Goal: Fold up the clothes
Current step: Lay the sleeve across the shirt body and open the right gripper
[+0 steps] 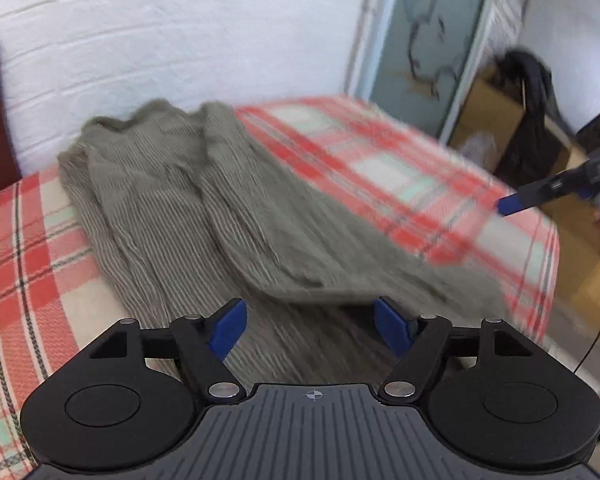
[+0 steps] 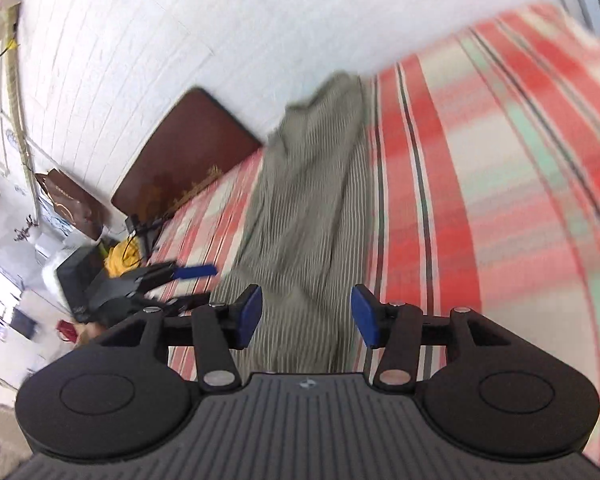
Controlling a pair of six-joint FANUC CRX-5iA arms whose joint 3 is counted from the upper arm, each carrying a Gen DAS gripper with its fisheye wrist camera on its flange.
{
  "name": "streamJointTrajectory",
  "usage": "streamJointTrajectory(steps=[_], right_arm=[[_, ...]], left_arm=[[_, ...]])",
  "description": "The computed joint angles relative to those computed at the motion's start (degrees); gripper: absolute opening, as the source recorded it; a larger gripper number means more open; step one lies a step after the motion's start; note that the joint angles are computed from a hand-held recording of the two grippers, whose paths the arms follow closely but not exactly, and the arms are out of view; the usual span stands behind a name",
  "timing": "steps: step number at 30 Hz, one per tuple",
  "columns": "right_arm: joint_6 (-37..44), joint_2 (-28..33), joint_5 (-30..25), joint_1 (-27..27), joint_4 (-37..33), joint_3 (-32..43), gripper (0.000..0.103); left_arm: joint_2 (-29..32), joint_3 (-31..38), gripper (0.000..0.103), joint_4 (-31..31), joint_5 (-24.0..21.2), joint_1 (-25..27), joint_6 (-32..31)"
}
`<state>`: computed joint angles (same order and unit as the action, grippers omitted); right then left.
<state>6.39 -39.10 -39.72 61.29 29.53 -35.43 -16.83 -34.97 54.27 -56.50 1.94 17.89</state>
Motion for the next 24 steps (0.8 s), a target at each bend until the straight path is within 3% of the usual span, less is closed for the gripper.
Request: streamJointTrajectory(steps=[4,7,9,13,20,24], right_arm=[[19.2,10.6,12.6,-14.4,-11.1,7.0,0.055],[37.2,21.4,14.1,-23.9,-31.0,18.8,0.055],[45.3,28.2,13.1,-29.0,-40.7,26.0,0.055],[51.6,37.7,11.5,-33.1,-46.4,34.3,0.055],[60.3,49.4,5.1,-36.7,-51.7,46.7,0.055],[61.8,53.4,2.9,-36.7,-50.0,50.1,0.055]], left_arm=[[4.7,2.0,0.085,7.4,4.1,-1.8,5.0],[9.4,4.7,0.085,10.4,10.4,-5.8,6.4],[13.1,7.7,0.085,10.3,13.6,-7.8,6.8],[20.3,13.9,0.085,8.1,15.1,-10.0,7.4],[27.2,19.6,0.085,6.4,15.5,-11.1,8.2],[29.2,21.0,0.085,6.7,14.8,-11.3,9.3]])
